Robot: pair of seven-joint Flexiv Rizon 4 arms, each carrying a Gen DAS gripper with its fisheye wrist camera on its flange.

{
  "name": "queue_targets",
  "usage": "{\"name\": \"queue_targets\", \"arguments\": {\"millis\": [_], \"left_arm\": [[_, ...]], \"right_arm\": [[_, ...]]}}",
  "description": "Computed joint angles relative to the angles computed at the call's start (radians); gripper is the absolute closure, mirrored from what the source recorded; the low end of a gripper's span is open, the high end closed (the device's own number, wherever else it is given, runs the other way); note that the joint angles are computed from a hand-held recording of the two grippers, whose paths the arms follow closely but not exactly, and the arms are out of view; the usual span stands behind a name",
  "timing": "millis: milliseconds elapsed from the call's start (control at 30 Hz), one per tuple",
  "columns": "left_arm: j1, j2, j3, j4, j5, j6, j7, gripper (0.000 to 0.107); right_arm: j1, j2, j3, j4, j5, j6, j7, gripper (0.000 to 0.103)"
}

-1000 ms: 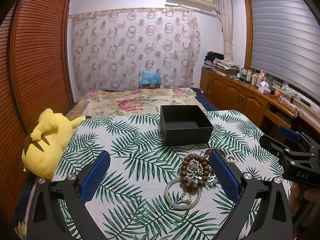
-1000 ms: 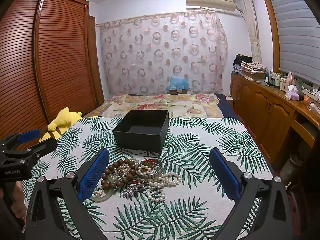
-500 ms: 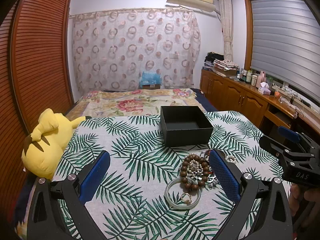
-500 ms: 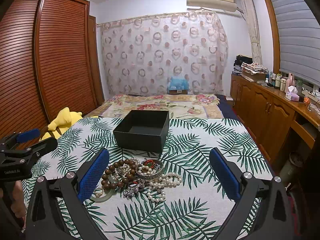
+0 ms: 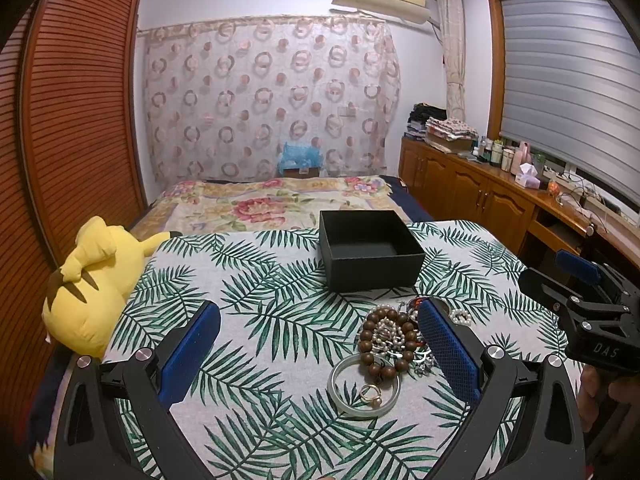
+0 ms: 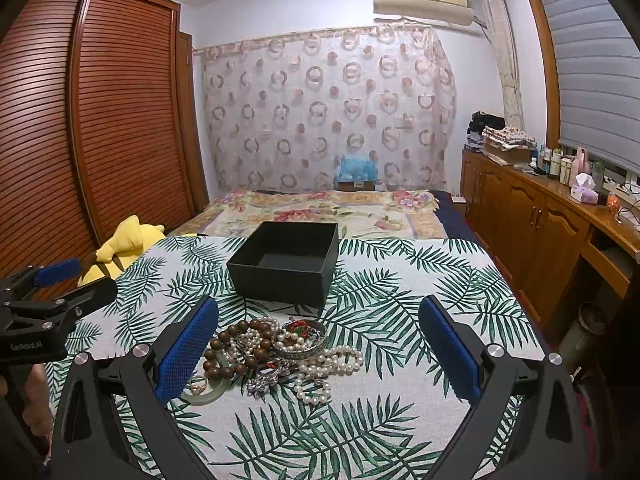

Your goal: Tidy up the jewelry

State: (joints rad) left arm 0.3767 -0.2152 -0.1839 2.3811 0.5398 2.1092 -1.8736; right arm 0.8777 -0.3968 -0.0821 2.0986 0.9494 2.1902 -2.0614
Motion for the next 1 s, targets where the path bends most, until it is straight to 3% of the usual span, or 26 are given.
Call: {"name": "queue_targets", "arguments": {"millis": [633, 800, 1000], "left_arm": [[0.015, 0.005, -0.02, 0.001, 0.011, -0.019, -0.012, 0.011], [0.033, -0.031, -0.036, -0.008, 0.014, -0.019, 0.001, 0.011], [0.133, -0.076, -0.134, -0.024, 0.038, -0.05, 0.009, 0.011]], "right_arm": [[-0.009, 0.009, 0.016, 0.005, -0.004, -0.008, -0.002, 0.002], [-0.059, -0.011, 0.057, 0.031, -0.107, -0.007, 0.074, 0.002], [-0.075, -0.044, 0.042, 0.063, -0.244, -0.032, 0.172, 0.003]]}}
